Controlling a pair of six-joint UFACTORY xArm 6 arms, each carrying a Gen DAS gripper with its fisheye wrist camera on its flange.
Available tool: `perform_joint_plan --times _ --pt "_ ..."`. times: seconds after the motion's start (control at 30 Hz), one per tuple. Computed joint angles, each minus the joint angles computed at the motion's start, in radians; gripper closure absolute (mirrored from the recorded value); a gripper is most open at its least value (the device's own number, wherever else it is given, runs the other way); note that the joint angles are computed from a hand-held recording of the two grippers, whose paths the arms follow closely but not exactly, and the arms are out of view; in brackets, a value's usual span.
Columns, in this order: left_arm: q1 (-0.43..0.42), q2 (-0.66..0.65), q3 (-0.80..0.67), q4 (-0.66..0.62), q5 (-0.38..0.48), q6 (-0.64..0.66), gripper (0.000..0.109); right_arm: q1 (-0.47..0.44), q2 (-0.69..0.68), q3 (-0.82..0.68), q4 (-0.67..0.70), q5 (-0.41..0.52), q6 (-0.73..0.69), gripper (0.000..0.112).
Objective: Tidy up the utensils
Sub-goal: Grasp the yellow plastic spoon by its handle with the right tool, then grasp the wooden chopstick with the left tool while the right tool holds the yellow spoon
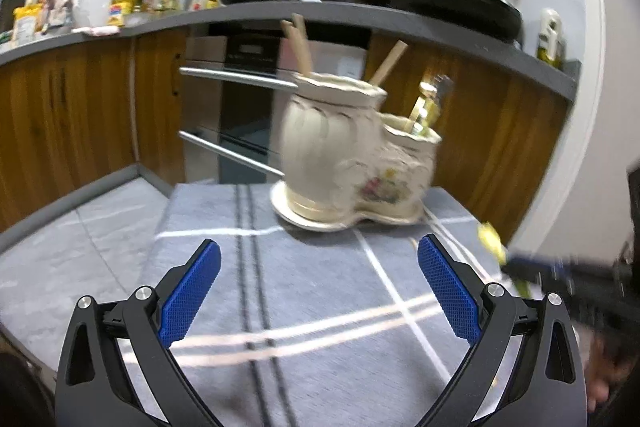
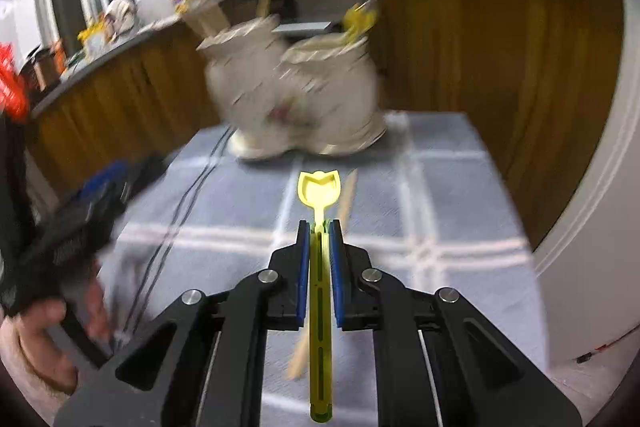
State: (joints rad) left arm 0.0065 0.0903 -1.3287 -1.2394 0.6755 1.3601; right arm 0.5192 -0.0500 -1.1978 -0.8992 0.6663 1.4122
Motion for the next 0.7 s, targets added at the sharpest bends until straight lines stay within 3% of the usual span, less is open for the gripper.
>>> perform_joint_plan --times 0.17,0.33,0.57,0.63,0.7 --pt "-0.071 -0.060 0.072 0.141 -0.053 -0.059 0.011 -0.055 -0.036 0.065 -0.061 -0.039 0.089 0.103" --pt "-0.123 -0.069 0.092 0.324 -0.035 -0.166 0.011 -0.097 -0.050 0.095 -0.060 -0.114 0.077 0.103" --pt "-0.172 -0.036 0.029 0.573 0.127 -0.368 0.014 -0.130 -0.095 0.158 -0.086 -0.159 0.084 0.103" --pt "-0.199 -0.038 0.028 0.649 0.131 -0.390 0.018 -0.140 -0.108 0.173 -0.087 -0.169 0.087 0.103" --pt "-0.231 -0.041 0.035 0.733 0.119 -0.408 0.036 -0.152 -0.118 0.188 -0.083 -0.185 0.086 0.103"
